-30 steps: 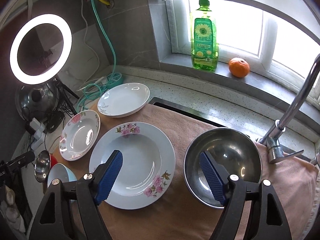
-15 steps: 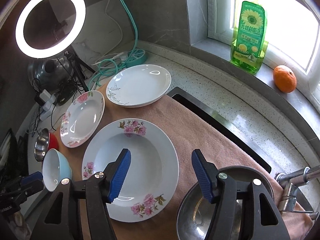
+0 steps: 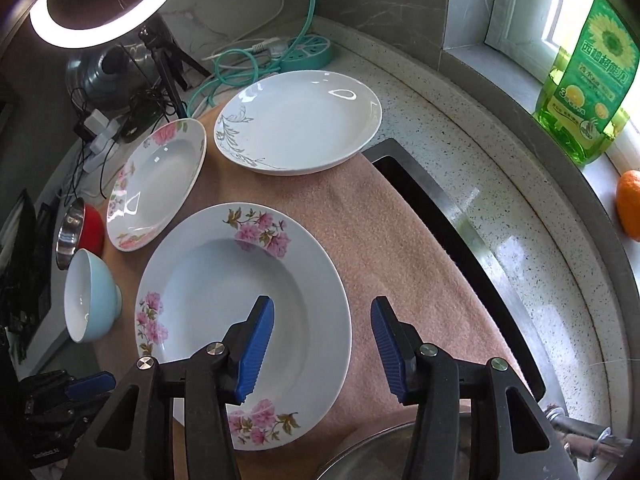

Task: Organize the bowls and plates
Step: 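Move the right tool toward the rim of the peach-blossom plate, then close the right tool on the peach-blossom plate rim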

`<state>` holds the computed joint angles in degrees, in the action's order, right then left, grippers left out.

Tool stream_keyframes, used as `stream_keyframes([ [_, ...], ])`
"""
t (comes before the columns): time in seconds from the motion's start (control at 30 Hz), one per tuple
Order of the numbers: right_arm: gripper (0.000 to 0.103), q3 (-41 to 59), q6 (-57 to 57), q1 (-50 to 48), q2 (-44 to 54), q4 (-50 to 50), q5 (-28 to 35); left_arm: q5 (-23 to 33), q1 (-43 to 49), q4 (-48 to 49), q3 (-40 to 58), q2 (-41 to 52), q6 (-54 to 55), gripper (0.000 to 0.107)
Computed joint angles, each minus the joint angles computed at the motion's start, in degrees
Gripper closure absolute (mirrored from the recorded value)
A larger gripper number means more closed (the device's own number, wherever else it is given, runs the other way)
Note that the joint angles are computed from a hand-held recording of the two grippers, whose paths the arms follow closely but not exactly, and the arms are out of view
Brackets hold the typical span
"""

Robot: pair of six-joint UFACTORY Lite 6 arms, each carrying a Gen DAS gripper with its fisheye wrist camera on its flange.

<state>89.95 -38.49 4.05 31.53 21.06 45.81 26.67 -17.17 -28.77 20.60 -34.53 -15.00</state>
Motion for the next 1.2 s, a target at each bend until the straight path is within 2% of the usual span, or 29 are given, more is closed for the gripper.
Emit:
stream_keyframes([
  [0.23,0.061,9.9,1.7,0.9,8.9,-3.3,4.6,-2.1,3.5,-7.9,-1.2,4.7,8.4,0.083],
  [0.57,0.067,21.0,1.6,0.8,17.6,-4.5,10.2,-5.3,2.1,-11.1,0.9,10.6,10.7,0.083],
  [0.83,0.068,27.2,1.6,0.0,21.9,-3.4,14.6,-5.0,4.4,-15.4,2.0,13.7,16.0,0.084],
  [1.1,0.069,32.2,2.2,1.9,25.5,-3.6,17.3,-5.0,5.1,-14.3,2.8,15.2,16.3,0.084],
  [1.2,0.073,34.6,3.0,2.9,27.2,-4.1,18.7,-4.8,5.4,-16.1,3.2,16.0,18.4,0.085],
])
